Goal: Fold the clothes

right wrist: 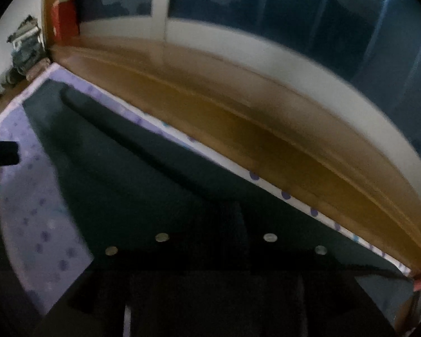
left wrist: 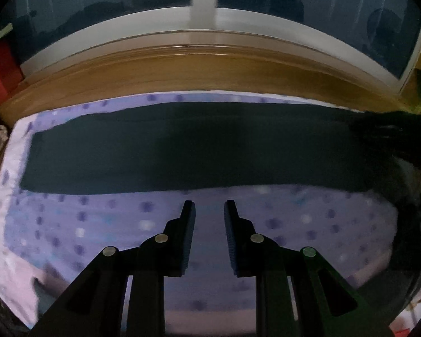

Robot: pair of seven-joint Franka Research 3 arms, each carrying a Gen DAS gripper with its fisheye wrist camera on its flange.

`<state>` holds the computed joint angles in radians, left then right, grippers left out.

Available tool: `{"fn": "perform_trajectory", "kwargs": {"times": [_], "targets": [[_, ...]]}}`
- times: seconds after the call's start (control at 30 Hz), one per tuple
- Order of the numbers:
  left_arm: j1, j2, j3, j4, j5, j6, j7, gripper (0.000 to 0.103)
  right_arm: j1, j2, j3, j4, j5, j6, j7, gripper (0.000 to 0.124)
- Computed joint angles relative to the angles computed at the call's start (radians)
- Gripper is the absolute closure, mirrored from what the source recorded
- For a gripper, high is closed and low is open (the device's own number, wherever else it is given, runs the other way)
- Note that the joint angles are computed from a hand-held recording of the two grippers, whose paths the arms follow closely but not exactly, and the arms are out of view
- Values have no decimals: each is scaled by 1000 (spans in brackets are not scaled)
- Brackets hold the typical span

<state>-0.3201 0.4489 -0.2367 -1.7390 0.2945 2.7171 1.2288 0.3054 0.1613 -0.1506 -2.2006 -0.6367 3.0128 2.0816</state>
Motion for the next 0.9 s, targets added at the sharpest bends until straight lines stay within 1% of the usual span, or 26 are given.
{"fn": "perform_trajectory", "kwargs": {"times": [0.03, 0.07, 0.1, 0.13, 0.2, 0.27, 0.3, 0.37, 0.4, 0.43, 0.53, 0.57, 0.63, 0.73, 0.8, 0.9], "targets": [[8, -7, 8, -16, 13, 10, 17, 82, 13, -26, -1, -22, -15, 7, 23, 92], [20, -13, 12, -32, 23, 22, 40, 82, 12, -45, 19, -45, -1, 11, 14, 91], [41, -14, 7, -47, 21, 33, 75, 82, 9, -64, 40, -67, 18, 15, 1, 90], [74, -12, -10, -56, -3, 38, 124, 82, 7, -79, 62, -84, 34, 15, -9, 89], [138, -3, -49, -61, -72, 30, 222, 82, 27, -58, 95, -65, 15, -7, 18, 89], [177, 12, -66, -58, -120, 36, 298, 82, 66, -14, 113, -26, -4, -31, 42, 89], [192, 19, -70, -55, -139, 39, 330, 82, 95, 11, 110, -1, -25, -47, 64, 89], [225, 35, -80, -47, -176, 41, 394, 82, 185, 79, 67, 78, -156, -115, 173, 89], [246, 42, -90, -42, -202, 41, 427, 82, 216, 120, 60, 126, -194, -156, 198, 89], [264, 49, -97, -38, -224, 41, 457, 82, 238, 147, 53, 158, -221, -187, 217, 89], [280, 55, -85, -44, -247, 62, 501, 82, 298, 204, 17, 237, -342, -269, 321, 89], [282, 54, -76, -49, -246, 72, 510, 82, 306, 221, 15, 261, -367, -294, 344, 88], [290, 53, -66, -56, -246, 87, 525, 82, 290, 238, 26, 289, -359, -312, 355, 88], [312, 56, -65, -63, -258, 104, 547, 82, 265, 264, 43, 329, -303, -323, 350, 88], [311, 59, -48, -63, -254, 114, 536, 82, 252, 279, 48, 347, -249, -318, 340, 101], [313, 58, -14, -72, -242, 144, 496, 82, 260, 286, 30, 356, -208, -307, 372, 106]]}}
